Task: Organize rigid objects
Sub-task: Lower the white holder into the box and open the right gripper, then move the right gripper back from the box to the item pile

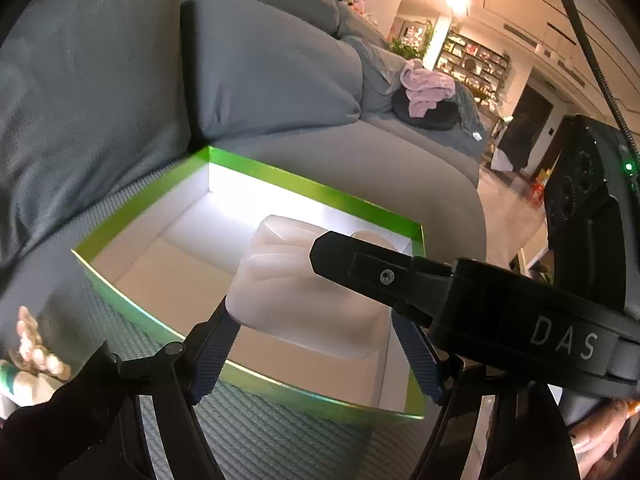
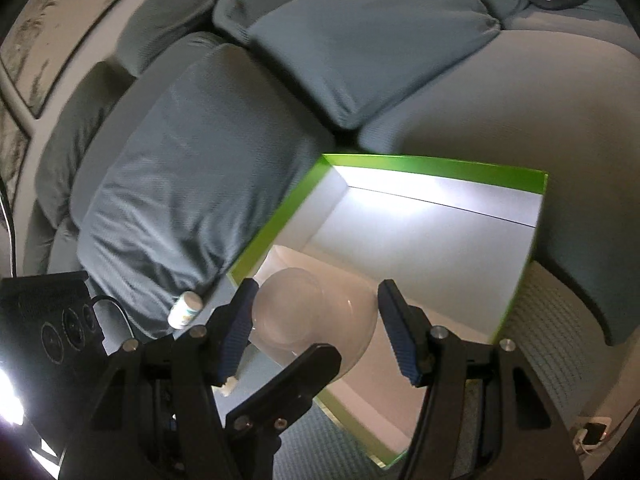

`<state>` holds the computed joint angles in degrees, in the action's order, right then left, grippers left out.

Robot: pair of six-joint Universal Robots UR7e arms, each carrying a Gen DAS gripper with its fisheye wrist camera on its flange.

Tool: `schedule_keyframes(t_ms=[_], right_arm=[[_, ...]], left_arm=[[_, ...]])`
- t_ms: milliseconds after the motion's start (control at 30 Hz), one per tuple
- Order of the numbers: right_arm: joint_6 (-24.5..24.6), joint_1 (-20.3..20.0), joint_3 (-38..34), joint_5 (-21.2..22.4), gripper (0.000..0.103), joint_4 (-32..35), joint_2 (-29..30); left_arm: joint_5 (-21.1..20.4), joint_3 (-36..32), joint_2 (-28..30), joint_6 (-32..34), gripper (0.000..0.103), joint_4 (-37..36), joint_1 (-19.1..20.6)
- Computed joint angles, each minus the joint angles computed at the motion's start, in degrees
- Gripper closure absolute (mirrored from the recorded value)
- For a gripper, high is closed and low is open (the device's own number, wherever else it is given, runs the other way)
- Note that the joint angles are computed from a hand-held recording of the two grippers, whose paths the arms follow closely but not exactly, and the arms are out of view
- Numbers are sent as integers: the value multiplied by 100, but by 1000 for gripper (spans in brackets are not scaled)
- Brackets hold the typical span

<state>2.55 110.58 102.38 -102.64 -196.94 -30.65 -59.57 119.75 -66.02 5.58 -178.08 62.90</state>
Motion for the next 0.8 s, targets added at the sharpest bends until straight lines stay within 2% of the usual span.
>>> schedule_keyframes(t_ms=[167, 267, 300, 367, 467, 533, 600, 633, 667, 733, 800], right_arm=[[87, -33, -79, -173, 42, 52, 51], [42, 31, -94, -536, 39, -26, 84], [25, 71, -99, -684, 36, -91, 98], [-119, 139, -66, -872, 12, -501, 160], [-288, 196, -6, -956, 5, -1158, 239], [-311, 183, 36, -868, 0, -1463, 265], [-437, 246, -35, -1096, 1, -1666, 357], [-592, 317, -131, -1387, 1, -1770, 445], [-759, 379, -229, -1661, 1, -1855, 532], [-897, 424, -325, -1945, 1, -1918, 612], [-863, 416, -349, -2024, 1, -1895, 626]], left_arm=[[5, -62, 59, -73, 25, 167, 21], [69, -33, 54, -142, 25, 231, 2], [200, -10, 53, -159, 24, 218, -35], [374, 43, 20, -192, 24, 202, -84], [679, 158, -132, -453, 23, 262, -145], [1134, 296, -255, -675, 23, 307, -237], [1452, 396, -332, -857, 22, 366, -285], [1546, 450, -384, -1009, 23, 429, -288], [1568, 469, -413, -1112, 22, 479, -278], [1588, 528, -496, -1409, 23, 603, -267], [1595, 586, -515, -1480, 23, 517, -256]])
